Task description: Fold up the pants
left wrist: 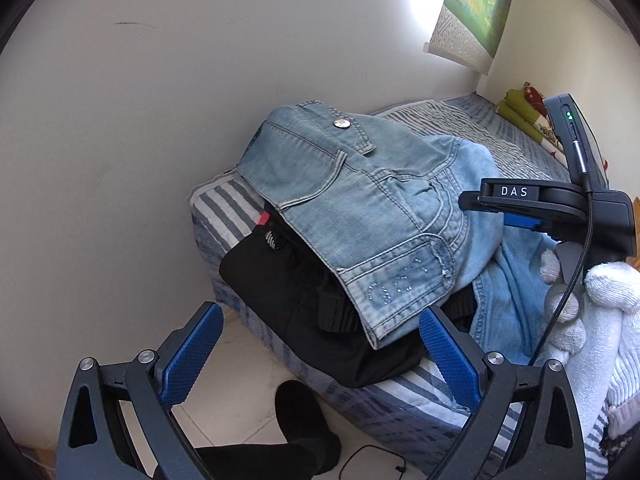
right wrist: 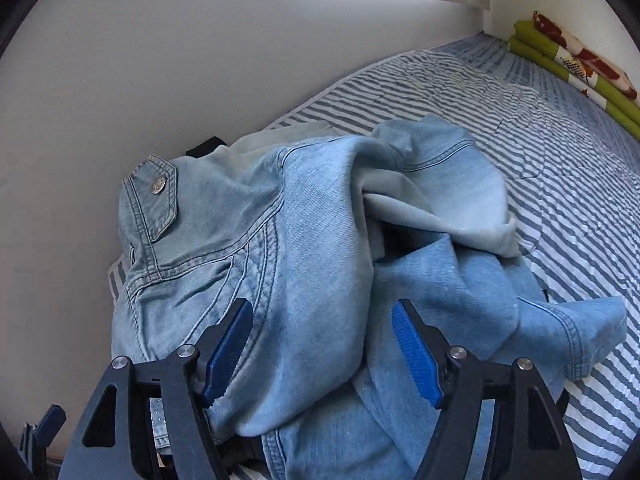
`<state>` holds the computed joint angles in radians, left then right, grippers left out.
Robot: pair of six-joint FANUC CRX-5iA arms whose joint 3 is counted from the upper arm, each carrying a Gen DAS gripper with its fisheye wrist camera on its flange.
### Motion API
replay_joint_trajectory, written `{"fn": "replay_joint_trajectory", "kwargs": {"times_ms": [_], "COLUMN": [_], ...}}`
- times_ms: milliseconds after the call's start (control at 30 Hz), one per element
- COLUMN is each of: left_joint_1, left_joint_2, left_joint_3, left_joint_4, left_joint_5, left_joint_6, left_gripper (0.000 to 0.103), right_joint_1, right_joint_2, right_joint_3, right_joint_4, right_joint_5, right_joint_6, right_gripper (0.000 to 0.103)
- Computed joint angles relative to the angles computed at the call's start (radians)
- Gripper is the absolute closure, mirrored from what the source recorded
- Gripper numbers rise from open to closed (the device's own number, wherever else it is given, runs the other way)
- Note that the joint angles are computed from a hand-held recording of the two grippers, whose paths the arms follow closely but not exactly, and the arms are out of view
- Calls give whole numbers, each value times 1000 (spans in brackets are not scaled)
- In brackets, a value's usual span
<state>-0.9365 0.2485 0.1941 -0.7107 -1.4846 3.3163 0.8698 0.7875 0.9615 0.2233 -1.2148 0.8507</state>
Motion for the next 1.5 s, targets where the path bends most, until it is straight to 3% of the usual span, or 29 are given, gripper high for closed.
{"fn": "replay_joint_trajectory", "kwargs": {"times_ms": [67,100,167,233,500,767,867,1100,1267,1367,1433,1500], "left_joint_1": [6,8,9,4,-42,-75,-76,-65,-60,-63,-65,-58], "left_joint_2": [-12,-17,-26,-34,-34,16,48,142,222,248,257,265], "left_joint_3": [-18,-25,-35,-40,1,100,144,252,342,375,383,379], "left_joint_4": [5,7,8,4,-39,-79,-80,-44,-6,2,3,14], "left_joint_5": [2,0,-5,-19,-94,-131,-128,-65,-15,2,3,20], "left_joint_6": [14,20,29,36,40,-25,-61,-167,-254,-289,-298,-290], "left_gripper": [5,5,8,9,10,10,10,10,10,10,10,10], "right_joint_1": [-6,-7,4,21,53,16,12,-3,-23,-54,-60,8], "right_joint_2": [26,29,41,29,-200,-513,-626,-847,-928,-942,-967,-965], "right_joint_3": [50,62,92,73,-254,-679,-839,-1118,-1222,-1221,-1224,-1248], "right_joint_4": [-42,-57,-39,19,277,473,548,531,530,454,388,461], "right_joint_5": [-16,-15,-31,-22,172,246,202,73,-13,-57,-46,-135], "right_joint_6": [20,31,42,23,-146,-418,-501,-612,-703,-622,-559,-574], "right_gripper": [67,73,101,101,102,102,102,102,102,101,96,78]}}
